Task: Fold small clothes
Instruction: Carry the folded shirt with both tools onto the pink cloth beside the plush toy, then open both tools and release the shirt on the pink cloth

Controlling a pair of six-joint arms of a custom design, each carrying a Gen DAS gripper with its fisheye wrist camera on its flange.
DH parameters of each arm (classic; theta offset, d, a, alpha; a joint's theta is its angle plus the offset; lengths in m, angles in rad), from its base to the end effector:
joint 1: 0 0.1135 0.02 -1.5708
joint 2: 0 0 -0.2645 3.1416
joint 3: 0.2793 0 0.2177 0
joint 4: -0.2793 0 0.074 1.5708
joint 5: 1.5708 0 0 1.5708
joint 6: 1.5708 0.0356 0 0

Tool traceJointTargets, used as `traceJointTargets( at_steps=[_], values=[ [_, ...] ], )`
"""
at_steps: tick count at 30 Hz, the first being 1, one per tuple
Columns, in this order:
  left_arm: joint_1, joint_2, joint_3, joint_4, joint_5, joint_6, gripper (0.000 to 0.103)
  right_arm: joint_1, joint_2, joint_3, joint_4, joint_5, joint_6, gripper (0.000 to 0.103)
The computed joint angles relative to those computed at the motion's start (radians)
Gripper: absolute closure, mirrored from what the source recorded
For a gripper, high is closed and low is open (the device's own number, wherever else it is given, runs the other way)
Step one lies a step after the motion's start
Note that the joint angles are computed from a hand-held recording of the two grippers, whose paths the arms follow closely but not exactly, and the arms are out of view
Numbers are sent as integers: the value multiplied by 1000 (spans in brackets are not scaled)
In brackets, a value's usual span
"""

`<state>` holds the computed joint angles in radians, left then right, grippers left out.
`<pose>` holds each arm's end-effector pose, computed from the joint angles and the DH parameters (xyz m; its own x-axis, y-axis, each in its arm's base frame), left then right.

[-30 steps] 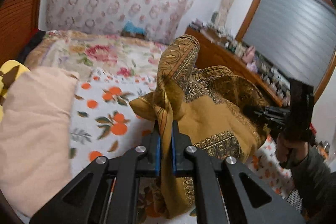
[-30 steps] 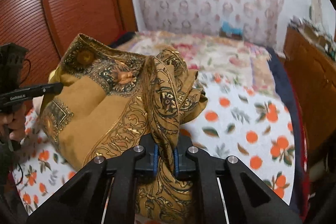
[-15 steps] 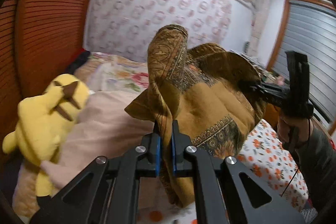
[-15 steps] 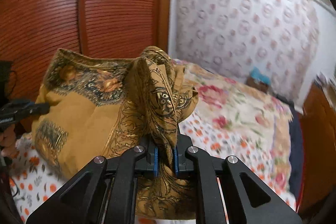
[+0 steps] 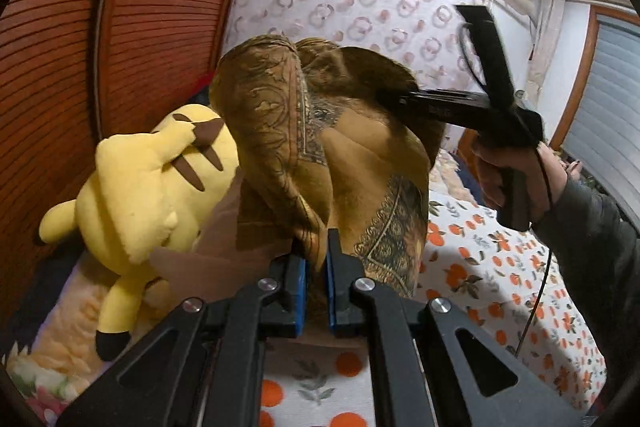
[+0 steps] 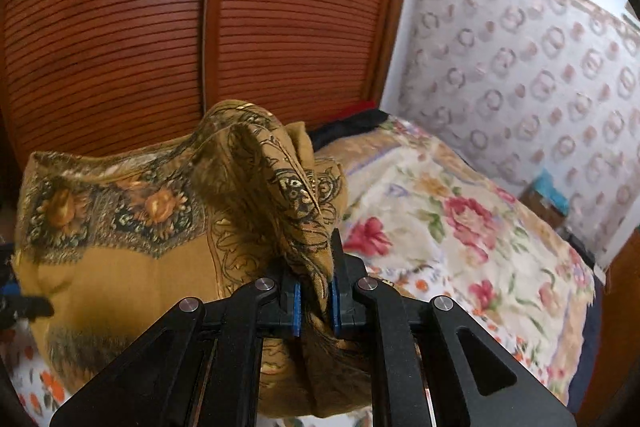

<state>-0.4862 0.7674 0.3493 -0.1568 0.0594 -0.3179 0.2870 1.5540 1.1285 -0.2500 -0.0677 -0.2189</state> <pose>0.1203 -0.0660 0.2075 -0.6162 -0.0272 -0.7871 0.3347 0.8956 -0.2930 0.3028 0.0919 0.2778 -0.5131 -0.3773 -0.7710 -0.4553 0.8810 -0.1282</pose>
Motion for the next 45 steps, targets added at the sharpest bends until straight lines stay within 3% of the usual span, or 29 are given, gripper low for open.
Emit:
traceJointTargets(
  at_steps=[4, 10, 16, 19, 22, 24, 26, 29, 32, 36, 40, 45],
  values=[
    [23, 2, -21, 3, 10, 2, 98, 22, 107, 60, 12, 15, 36, 95],
    [15, -12, -22, -17, -11, 1, 96, 43, 136, 57, 44, 40, 55, 94],
    [17, 0, -5, -37, -10, -1, 93, 50, 145, 92, 14, 74, 103, 78],
    [26, -4, 4, -54, -5, 15, 84, 46, 109, 69, 40, 122, 122, 70],
    [29, -18, 11, -71, -1, 26, 68, 35, 58, 40, 59, 142, 141, 60],
    [13, -34, 23, -98, -26, 30, 60, 31, 29, 17, 67, 132, 145, 60],
    [-5, -62, 28, -115, -53, 30, 45, 27, -3, -15, 59, 87, 156, 60],
    [-70, -100, 55, -167, -160, 27, 44, 41, -40, -83, 40, -2, 182, 60],
    [-96, -121, 72, -195, -217, 34, 43, 87, -51, -151, 57, -10, 200, 59],
    [-95, -131, 100, -231, -240, 41, 41, 147, -51, -258, 154, 91, 215, 59],
    [-127, -143, 119, -263, -278, 34, 41, 133, -39, -313, 230, 91, 250, 58],
    [-189, -147, 143, -299, -323, 27, 41, 166, -136, -332, 161, 155, 291, 58]
  ],
)
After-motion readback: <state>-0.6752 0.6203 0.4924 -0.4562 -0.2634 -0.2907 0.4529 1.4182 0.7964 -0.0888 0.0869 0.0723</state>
